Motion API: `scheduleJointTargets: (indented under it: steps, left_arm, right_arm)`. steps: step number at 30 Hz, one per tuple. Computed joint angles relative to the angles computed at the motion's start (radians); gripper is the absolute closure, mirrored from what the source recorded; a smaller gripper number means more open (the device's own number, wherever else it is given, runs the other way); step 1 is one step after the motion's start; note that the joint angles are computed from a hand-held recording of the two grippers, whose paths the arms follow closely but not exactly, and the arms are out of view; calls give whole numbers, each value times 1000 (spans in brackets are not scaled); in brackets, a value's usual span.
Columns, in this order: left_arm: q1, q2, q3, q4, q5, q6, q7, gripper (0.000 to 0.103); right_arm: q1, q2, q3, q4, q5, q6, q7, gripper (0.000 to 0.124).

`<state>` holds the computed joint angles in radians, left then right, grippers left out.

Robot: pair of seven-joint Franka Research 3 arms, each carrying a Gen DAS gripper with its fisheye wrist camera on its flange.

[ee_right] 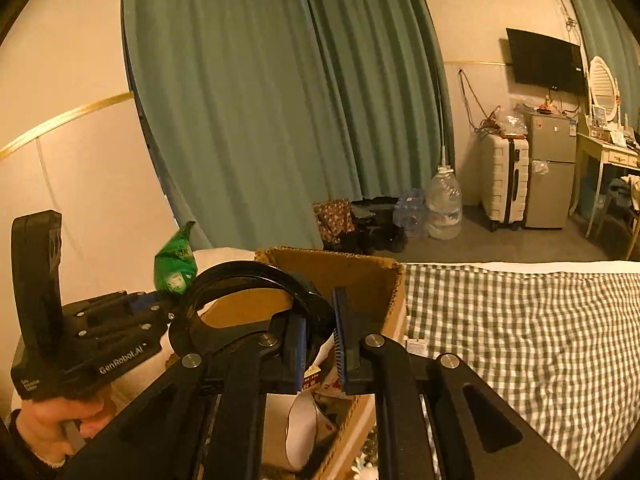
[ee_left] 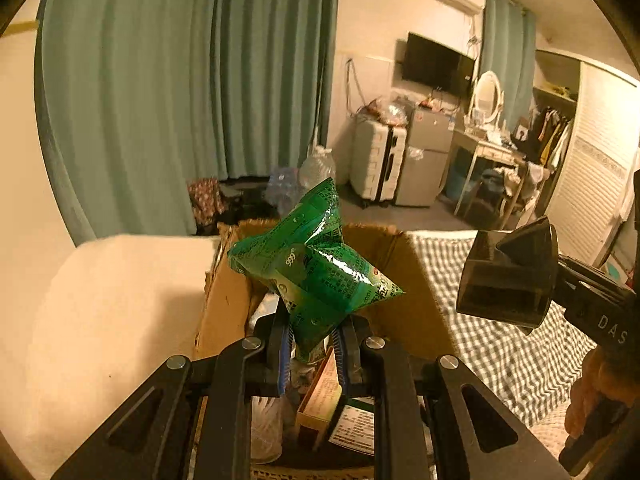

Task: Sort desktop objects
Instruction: 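Carry the green bag and black headphones over the cardboard box with both grippers, then open both grippers to drop the green bag and headphones into the box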

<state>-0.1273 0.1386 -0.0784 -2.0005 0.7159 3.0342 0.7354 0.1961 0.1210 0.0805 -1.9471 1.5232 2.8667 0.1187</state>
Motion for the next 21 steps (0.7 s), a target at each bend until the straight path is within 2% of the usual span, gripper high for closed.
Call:
scheduleJointTargets:
  steps: [3,7,15,18,19,21]
  left_arm:
    - [-2,27,0,23,-4,-38,15,85]
    - [8,59,-20,43,-79,-84,85,85]
    - [-21,88,9,71,-41,-137,59,82]
    - [-29,84,17,73,-14,-142,35,71]
    - [-39,81,28,77,19,-147,8,68]
    - [-47,75,38,79,70,-152,-36,56]
  right_arm:
    - [1,33,3,16,-34,-5,32,113]
    - [-6,89,15,58,-88,-9,80,113]
    - [-23,141,51,76,-149,8,90,113]
    - [-29,152,57,80,-173,23,108,111]
    - [-32,152,59,82,-183,22,119,105]
    - [-39,142,67,74,-177,28,106,103]
